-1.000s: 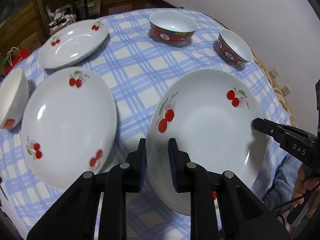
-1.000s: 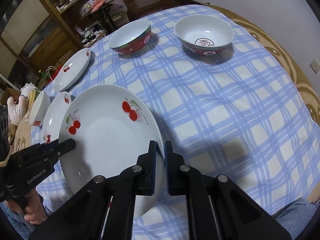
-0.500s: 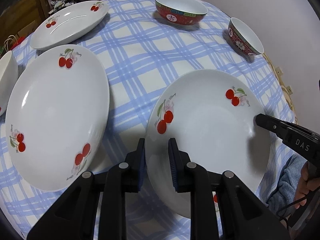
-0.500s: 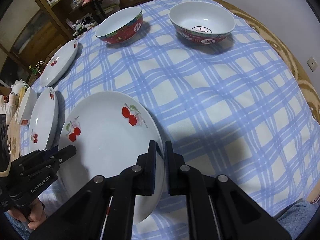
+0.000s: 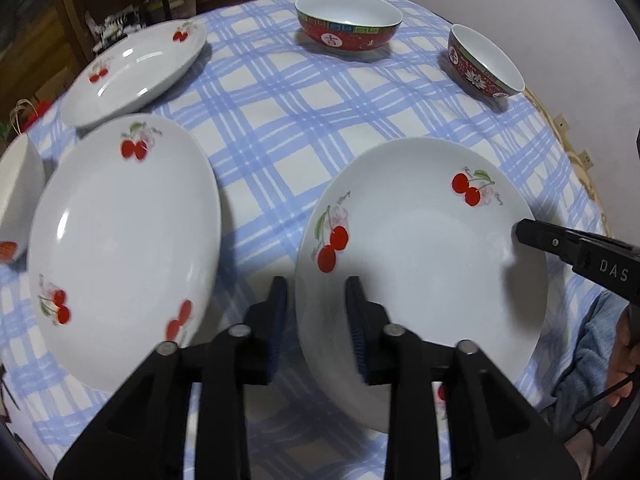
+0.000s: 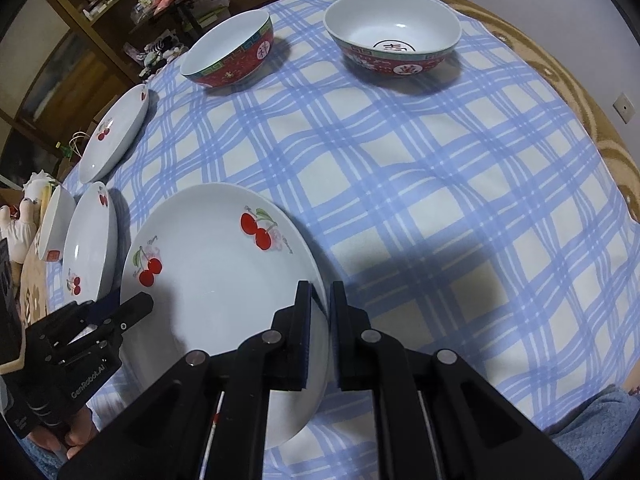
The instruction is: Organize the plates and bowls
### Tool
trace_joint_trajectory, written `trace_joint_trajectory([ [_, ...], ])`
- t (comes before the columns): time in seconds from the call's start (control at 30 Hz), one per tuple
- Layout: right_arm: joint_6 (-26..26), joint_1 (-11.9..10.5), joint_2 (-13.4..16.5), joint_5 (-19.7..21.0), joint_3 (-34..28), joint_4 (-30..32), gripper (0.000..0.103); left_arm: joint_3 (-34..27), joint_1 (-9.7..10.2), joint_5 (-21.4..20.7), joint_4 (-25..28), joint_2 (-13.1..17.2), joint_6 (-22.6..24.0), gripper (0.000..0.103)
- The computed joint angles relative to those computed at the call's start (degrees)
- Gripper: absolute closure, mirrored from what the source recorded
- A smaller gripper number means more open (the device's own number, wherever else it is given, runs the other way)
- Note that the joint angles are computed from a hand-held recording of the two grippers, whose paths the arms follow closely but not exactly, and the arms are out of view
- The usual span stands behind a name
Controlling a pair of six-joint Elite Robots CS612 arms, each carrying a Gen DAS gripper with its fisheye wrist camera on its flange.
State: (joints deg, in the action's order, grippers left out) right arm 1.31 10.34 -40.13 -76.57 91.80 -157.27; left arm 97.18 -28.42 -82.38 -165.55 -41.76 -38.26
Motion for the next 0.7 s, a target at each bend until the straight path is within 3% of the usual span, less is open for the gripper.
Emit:
trace_joint_trajectory([
  [0.27,-1.3,0.7,-0.7,-2.4,0.5,-1.5,0.087,1.9,-0.46,5.3,-0.7,-2.3,0.7,0.043],
  [0.3,-1.4,0.7,-0.8,-2.7,0.7,-2.1,0.079,2.3,-0.36,5.4,-0.8,-2.7,0.6,0.039],
  [0.33,-1.4,0.8,-0.9,-3.0,0.8,-2.7,0.064,2.7,-0.28,5.6,-0.8,-3.1,0.5,0.037],
  [0.4,-1.3,0.9,-1.1,-3.6,1.4,-5.0,0.044,3.5,-0.25,6.4,-1.1,-3.9,0.7,0.031],
  [0.5,-1.9,1.1,-1.5,-3.1,2.1,-8.9,0.035,4.7,-0.41,9.2,0.0,-5.3,0.9,0.025],
  [0.63,-2.2,1.3,-2.0,-0.8,3.2,-15.4,0.009,6.6,-0.38,12.4,0.9,-7.0,0.5,0.016],
  [0.7,-2.3,1.4,-2.2,0.6,3.5,-18.5,0.005,7.7,-0.35,14.5,1.0,-7.9,-0.6,0.01],
])
